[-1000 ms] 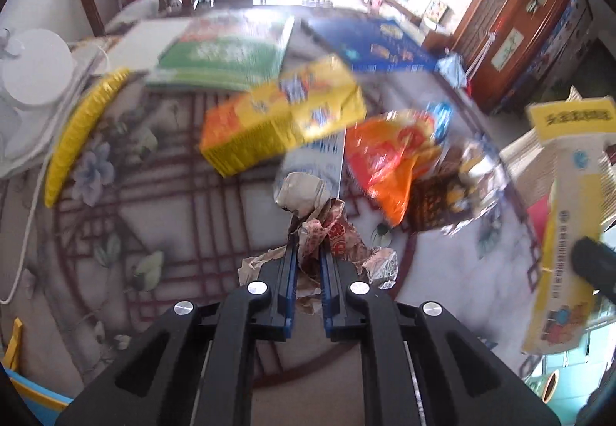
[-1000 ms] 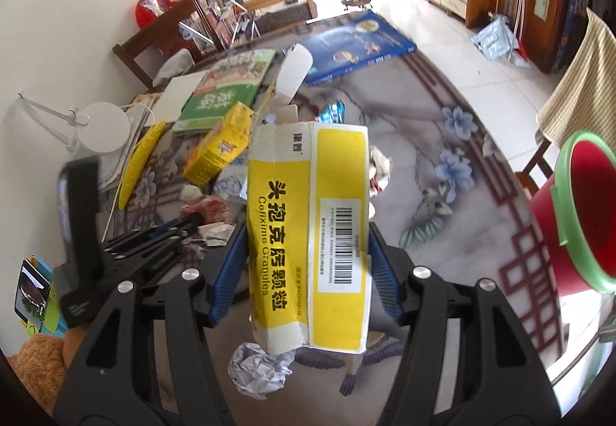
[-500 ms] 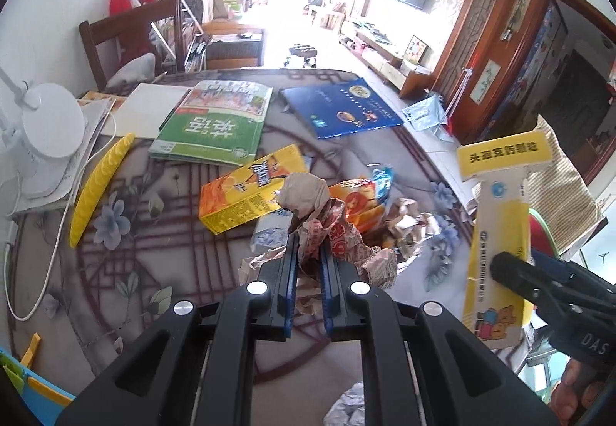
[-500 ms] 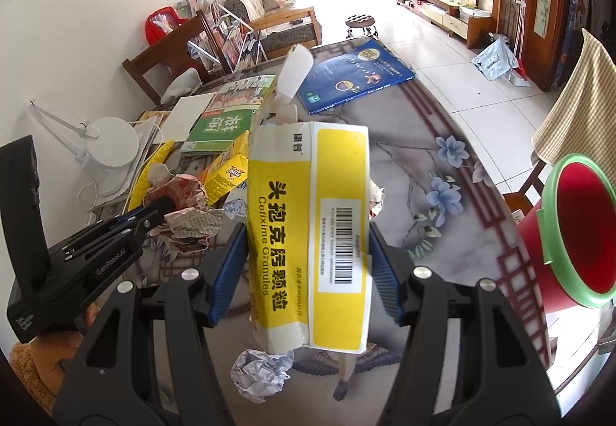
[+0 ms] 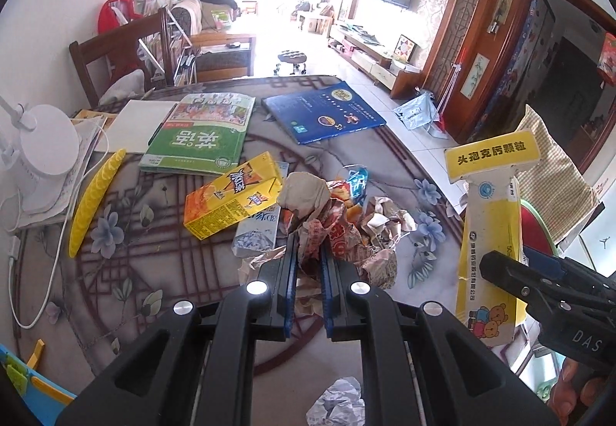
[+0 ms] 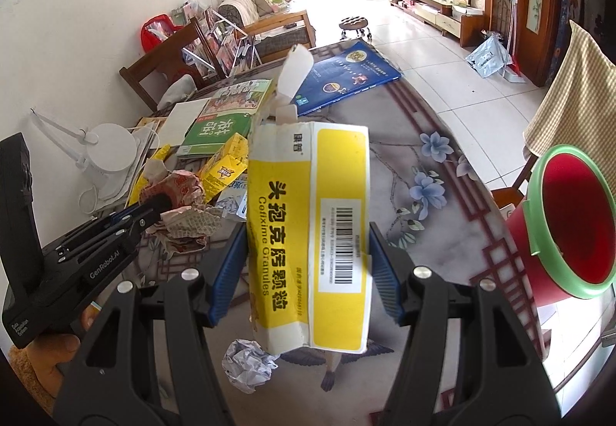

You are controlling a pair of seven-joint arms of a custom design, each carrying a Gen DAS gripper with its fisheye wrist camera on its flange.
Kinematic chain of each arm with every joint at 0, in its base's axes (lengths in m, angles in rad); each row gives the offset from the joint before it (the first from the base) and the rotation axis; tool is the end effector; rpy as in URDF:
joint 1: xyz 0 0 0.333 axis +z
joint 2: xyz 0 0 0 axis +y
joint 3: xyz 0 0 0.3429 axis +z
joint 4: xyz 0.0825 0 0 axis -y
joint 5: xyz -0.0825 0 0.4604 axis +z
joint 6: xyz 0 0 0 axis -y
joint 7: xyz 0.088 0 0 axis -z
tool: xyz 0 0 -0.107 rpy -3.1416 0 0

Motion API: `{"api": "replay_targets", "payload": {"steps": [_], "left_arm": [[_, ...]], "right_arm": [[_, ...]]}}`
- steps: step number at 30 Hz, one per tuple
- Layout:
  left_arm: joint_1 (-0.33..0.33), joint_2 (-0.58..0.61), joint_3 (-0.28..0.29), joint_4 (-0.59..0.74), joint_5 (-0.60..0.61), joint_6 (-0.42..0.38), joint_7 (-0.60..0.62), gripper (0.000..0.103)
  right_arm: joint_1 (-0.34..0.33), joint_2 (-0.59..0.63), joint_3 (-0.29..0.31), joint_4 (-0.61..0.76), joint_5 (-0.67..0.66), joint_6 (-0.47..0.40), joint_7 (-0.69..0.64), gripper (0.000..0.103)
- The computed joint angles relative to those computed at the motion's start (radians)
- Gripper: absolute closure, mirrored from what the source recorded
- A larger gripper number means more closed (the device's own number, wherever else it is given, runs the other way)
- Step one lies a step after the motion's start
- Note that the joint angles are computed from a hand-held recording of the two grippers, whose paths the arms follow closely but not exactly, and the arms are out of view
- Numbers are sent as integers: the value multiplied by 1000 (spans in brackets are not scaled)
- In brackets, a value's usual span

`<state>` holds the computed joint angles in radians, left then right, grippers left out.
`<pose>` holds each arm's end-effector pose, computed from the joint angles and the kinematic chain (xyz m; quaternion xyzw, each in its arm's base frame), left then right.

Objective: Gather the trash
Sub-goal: 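Lift the yellow box with the right tool while the left tool grasps crumpled paper, then carry the yellow box with the right tool while the left tool carries the crumpled paper to the red bucket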

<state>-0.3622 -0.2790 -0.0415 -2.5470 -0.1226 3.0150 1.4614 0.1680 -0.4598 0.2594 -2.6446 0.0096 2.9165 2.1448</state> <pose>0.4887 -0.1993 0.4338 -0.5959 0.7153 -0.3266 0.1633 0.4406 0.2011 0.4511 -0.6139 0.7052 -0.1515 0.3208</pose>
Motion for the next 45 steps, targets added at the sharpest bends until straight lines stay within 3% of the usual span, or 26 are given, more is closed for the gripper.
{"api": "replay_targets", "payload": {"steps": [5, 26, 32, 38, 45], "left_arm": [[26, -5, -28, -2, 37, 7, -41, 94], [9, -9, -37, 8, 87, 11, -88, 94], [26, -11, -63, 3, 117, 13, -126, 94], [83, -5, -127, 15, 196, 6, -232, 94], [160, 14, -216, 44, 344, -18, -417, 94]], "right_arm": [[-3, -20, -3, -15, 3, 5, -1, 43], [-35, -90, 9, -64, 11, 8, 17, 43], [-32, -105, 7, -76, 16, 6, 12, 43], [1, -106, -47, -88, 48, 15, -57, 43], [62, -98, -149, -91, 127, 13, -214, 43]]}}
